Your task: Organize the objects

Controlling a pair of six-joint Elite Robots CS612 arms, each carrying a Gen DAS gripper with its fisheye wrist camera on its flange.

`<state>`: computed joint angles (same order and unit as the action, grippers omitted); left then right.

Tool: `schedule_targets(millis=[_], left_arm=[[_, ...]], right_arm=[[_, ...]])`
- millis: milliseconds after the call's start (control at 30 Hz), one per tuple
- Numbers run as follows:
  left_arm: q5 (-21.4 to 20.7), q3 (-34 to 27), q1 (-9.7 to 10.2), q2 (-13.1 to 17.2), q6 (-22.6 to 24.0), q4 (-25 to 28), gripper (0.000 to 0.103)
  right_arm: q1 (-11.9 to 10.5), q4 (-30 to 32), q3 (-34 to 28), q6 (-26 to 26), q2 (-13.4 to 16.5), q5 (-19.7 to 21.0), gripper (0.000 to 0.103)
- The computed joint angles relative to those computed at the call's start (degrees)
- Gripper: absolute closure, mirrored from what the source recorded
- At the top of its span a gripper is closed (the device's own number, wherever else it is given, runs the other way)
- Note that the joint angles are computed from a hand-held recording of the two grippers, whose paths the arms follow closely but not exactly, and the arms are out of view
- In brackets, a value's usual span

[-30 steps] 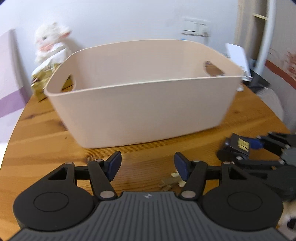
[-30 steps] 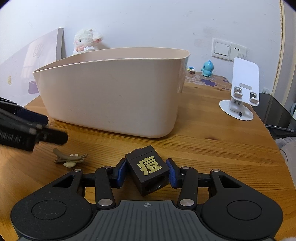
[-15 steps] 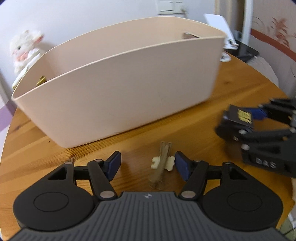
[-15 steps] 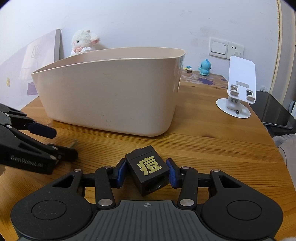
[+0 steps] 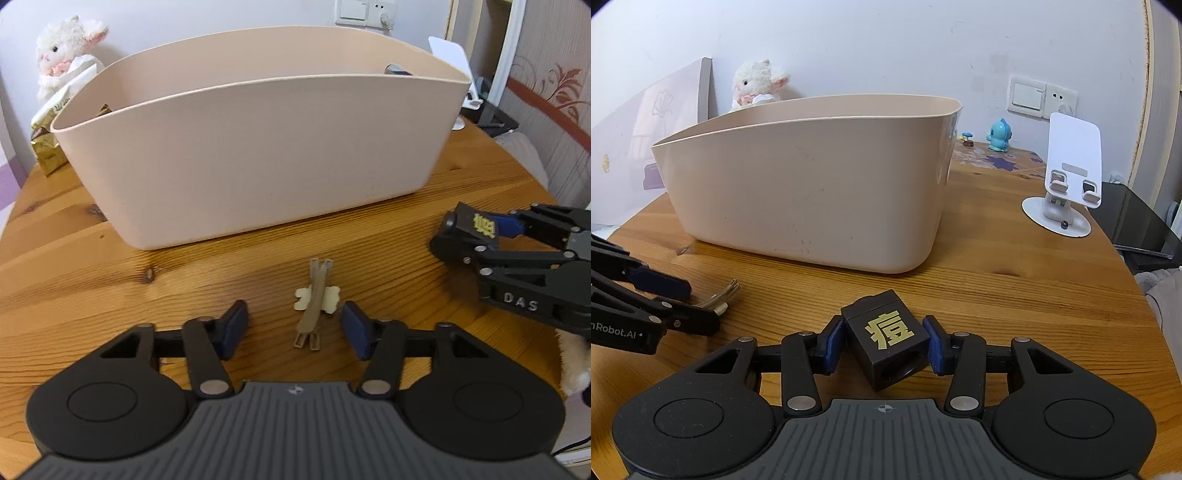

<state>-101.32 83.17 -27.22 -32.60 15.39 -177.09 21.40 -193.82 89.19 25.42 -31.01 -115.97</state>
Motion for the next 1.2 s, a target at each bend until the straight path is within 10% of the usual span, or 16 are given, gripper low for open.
schedule_targets(millis=[167,933,1200], left_arm=[[-2.43,0.36,0.42,-0.63,1.37,1.76,0.091],[0.95,2.29,0.65,-3.85,-1.41,-13.85,0.091],[6.82,-5.99,-0.23,-0.95,-4.59,-10.09,0.091]], right_arm=[[-0.06,0.36,0.01,0.14,-0.22,0.55,0.061],[0.22,-13.52,-1.18,-8.75,-3.41,-2.58,0.061],[-1.70,-9.96,-6.53,-8.96,-1.86,-3.78,0.061]])
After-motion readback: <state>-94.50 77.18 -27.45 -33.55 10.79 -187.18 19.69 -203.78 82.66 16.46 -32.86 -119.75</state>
